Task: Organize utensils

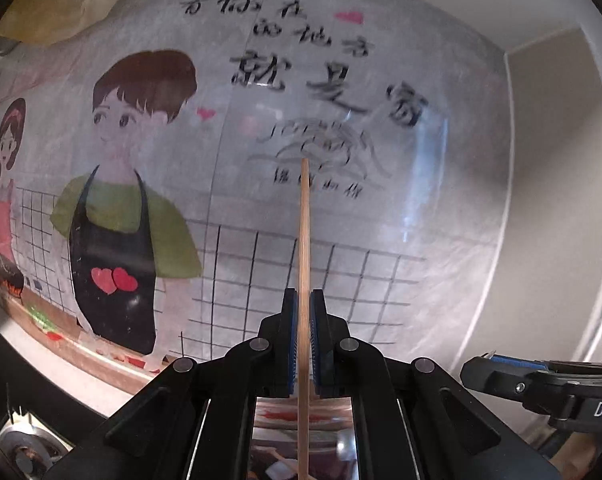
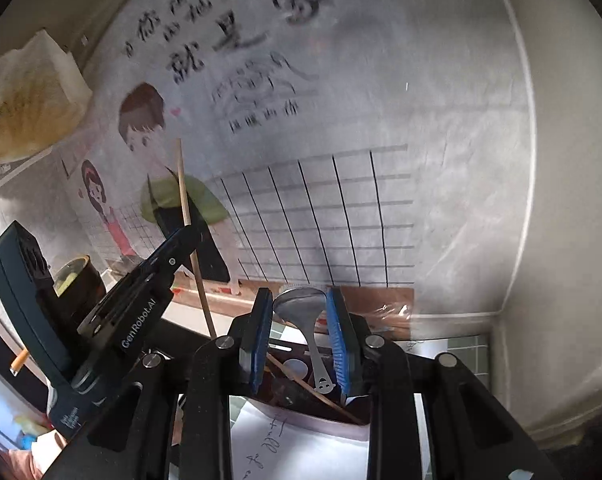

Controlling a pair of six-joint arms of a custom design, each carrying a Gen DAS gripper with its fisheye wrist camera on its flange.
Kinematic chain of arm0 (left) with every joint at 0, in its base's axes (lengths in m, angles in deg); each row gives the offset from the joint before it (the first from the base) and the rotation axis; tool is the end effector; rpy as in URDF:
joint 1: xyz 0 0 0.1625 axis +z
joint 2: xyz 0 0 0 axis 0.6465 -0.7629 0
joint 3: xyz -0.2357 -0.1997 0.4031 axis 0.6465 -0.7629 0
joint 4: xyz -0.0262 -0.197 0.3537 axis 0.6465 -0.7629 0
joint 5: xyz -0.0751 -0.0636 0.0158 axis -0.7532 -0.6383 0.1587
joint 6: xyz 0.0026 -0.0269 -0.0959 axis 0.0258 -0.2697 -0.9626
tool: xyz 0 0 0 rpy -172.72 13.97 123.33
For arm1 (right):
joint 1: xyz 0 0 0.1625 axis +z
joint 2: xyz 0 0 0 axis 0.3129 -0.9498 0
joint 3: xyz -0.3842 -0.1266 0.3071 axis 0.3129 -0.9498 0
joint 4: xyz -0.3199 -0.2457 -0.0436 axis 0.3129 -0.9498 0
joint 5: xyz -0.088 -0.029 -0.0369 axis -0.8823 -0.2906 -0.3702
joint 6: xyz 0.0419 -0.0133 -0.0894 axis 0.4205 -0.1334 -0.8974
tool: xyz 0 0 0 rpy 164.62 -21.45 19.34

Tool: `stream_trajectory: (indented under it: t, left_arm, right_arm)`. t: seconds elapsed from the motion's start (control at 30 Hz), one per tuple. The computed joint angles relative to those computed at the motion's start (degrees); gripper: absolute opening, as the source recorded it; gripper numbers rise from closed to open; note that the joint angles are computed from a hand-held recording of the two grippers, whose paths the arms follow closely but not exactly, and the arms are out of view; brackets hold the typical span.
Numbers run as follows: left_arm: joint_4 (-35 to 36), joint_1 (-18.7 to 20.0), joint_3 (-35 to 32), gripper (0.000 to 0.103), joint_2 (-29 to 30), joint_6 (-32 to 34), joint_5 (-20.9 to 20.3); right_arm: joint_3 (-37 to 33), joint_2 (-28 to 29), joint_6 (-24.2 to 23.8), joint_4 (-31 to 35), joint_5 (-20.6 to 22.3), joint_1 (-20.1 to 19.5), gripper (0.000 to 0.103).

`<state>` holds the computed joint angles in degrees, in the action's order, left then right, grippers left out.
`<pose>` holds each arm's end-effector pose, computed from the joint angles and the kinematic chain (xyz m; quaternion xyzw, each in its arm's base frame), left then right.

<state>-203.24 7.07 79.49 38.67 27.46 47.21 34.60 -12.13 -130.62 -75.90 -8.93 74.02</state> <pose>-0.3653 -0.7208 0.0904 0.0918 0.6879 -0.6521 0.3051 0.1753 -0.7967 0.3301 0.3727 -0.8855 0.2738 0.0443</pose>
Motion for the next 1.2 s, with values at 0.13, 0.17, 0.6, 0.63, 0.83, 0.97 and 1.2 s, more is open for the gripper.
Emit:
stream_trajectory:
  t: [0.13,0.17,0.6,0.63,0.83,0.97,1.2]
  left_arm:
    - [-1.75,1.67,-0.32,0.006,1.46,-1.9,-1.19]
    - [-3.3,2.15,-0.34,0.006,2.0,-1.76,-2.0]
    - [3.83,5.04,6.83,0.013,3.1,-18.25,1.67]
    - [4.18,4.69,7.63,0.018,2.73,-18.59,2.31]
    - [14.89,2.35,17.46,0.042,-3.04,-32.44,5.4]
    - [24.86,-1.18,27.82,0.065,-9.32,-47.14,9.43]
    - [52.39,-8.08,42.82,0.079,-18.26,-74.9,13.54]
  right_arm:
    - [-2.47,2.66,1.04,2.22,-0.66,-0.69,0.025]
    - [-2.91,3.17,1.11,2.75,-1.04,-0.77,0.025]
    - [-4.02,7.35,1.54,6.38,-9.11,-2.04,0.029]
    - [-4.33,7.56,1.87,7.68,-9.88,-2.03,0.03]
    - [-1.41,6.76,2.26,5.97,-12.47,-1.83,0.05]
    - [4.46,2.65,3.2,2.67,-11.93,-2.08,0.057]
    - [21.12,-7.74,3.04,-12.45,-12.39,-2.48,0.073]
